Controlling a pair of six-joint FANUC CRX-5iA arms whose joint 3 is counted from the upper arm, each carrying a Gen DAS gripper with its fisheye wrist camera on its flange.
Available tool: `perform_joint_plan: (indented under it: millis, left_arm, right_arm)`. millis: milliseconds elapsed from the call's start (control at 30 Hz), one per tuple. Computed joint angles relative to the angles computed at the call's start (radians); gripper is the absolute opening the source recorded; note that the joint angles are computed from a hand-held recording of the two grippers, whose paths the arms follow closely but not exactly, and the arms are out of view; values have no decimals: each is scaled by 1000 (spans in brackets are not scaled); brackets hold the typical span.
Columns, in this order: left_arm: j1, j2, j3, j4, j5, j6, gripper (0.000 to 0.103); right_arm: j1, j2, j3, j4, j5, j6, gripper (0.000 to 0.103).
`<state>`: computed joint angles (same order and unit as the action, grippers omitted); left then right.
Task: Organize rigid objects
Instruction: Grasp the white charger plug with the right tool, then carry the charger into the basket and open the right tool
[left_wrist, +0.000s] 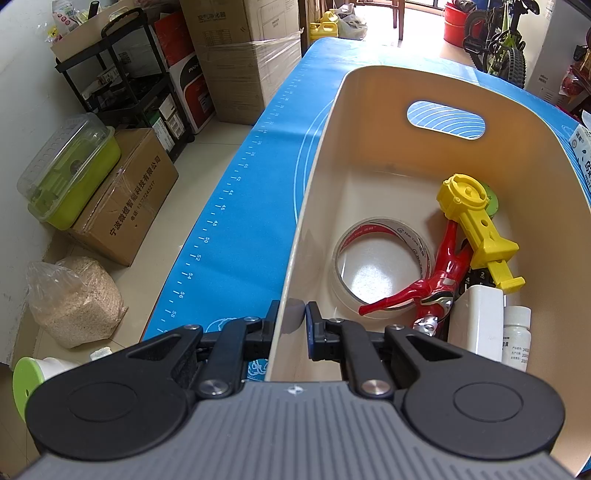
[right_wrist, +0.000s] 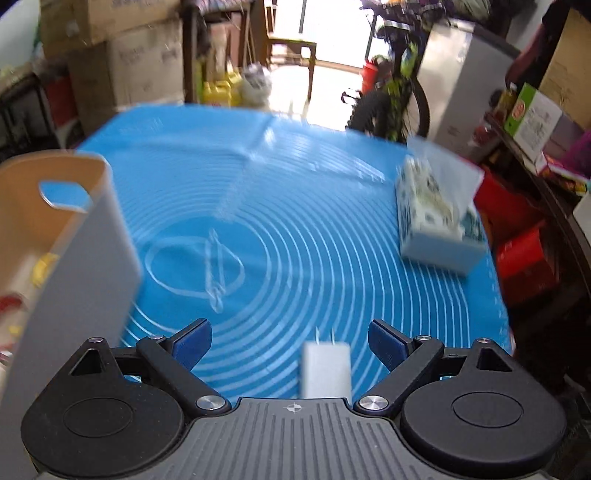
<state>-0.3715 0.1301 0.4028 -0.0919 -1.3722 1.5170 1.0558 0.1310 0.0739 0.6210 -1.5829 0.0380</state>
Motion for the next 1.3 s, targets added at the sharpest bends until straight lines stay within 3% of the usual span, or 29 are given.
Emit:
perform_joint_plan:
  millis: [233,367,433,533,600,633,967,1300]
  left_arm:
    - [0,1,1,0,-1,1,15]
    - [0,1,2,-1,-1,1,15]
    - [0,1,2,-1,-1,1,15]
    - [0,1,1,0,-1,1,15]
    - [0,1,2,-1,-1,1,15]
    - [0,1,1,0,-1,1,15]
    - [0,1,1,0,-1,1,15]
    - [2,0,0,2,0,0,15]
  right_arm:
    - [-2,-10,-65,-31,10,-46,90]
    - [-3,-30,-98,-47,15,-93,78]
    - [3,-49,-125,-41,33,-126,77]
    - [11,-65,-154,-16,62,-146,63]
    - [11,-54,-144,-11,58,-141,44]
    - [12,-45,-136,-8,49,-134,43]
    - [47,-55,-132,38,22,-200,43]
    - [89,-11,0,196,30,-133,43]
